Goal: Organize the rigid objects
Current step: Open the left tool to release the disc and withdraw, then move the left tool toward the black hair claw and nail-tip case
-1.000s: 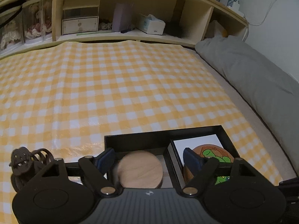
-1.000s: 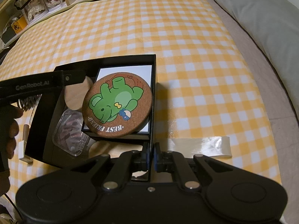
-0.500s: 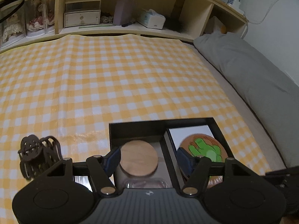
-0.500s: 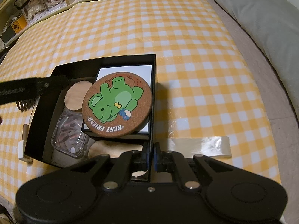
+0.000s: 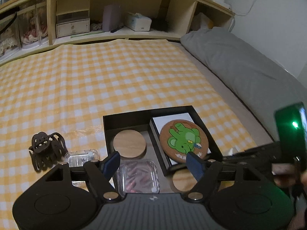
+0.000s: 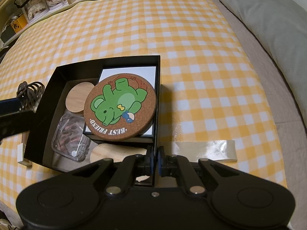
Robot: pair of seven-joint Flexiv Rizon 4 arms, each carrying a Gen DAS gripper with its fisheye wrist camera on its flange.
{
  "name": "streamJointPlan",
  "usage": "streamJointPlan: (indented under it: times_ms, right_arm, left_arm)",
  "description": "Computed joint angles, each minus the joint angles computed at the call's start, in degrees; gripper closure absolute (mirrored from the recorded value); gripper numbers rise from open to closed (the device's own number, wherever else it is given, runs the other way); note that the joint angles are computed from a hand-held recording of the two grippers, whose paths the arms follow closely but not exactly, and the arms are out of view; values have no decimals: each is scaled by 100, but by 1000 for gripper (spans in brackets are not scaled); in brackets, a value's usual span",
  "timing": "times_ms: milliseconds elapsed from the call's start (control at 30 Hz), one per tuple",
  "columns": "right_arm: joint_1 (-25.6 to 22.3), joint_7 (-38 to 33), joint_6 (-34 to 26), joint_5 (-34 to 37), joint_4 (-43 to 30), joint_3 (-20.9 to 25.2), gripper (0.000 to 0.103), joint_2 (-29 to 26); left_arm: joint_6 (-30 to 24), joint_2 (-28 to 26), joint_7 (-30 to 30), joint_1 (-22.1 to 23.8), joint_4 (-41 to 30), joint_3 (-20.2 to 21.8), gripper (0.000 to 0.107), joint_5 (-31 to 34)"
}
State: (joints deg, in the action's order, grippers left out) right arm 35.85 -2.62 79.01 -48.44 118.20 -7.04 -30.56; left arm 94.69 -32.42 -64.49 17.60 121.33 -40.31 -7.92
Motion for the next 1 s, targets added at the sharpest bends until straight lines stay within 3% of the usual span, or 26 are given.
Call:
streamJointPlan:
  times_ms: [267,567,800,1000]
  right_arm:
    - [-3,30,20,-31,12,-9,98,-1]
    - [8,45,-7,-36,-17,7,98,-20]
    - [-3,38,1,-54,6,1,98,-19]
    - [20,67,26,-83,14,-28,98,-41]
  left_arm:
    - [198,195,-187,599,441,-437,4,181]
    - [225,199,-203,1318,684,-759,4,534]
    - [387,-286,-410,1705,755,-911,4,745]
    - [114,-667,-753,1883,582,-1047,4,588]
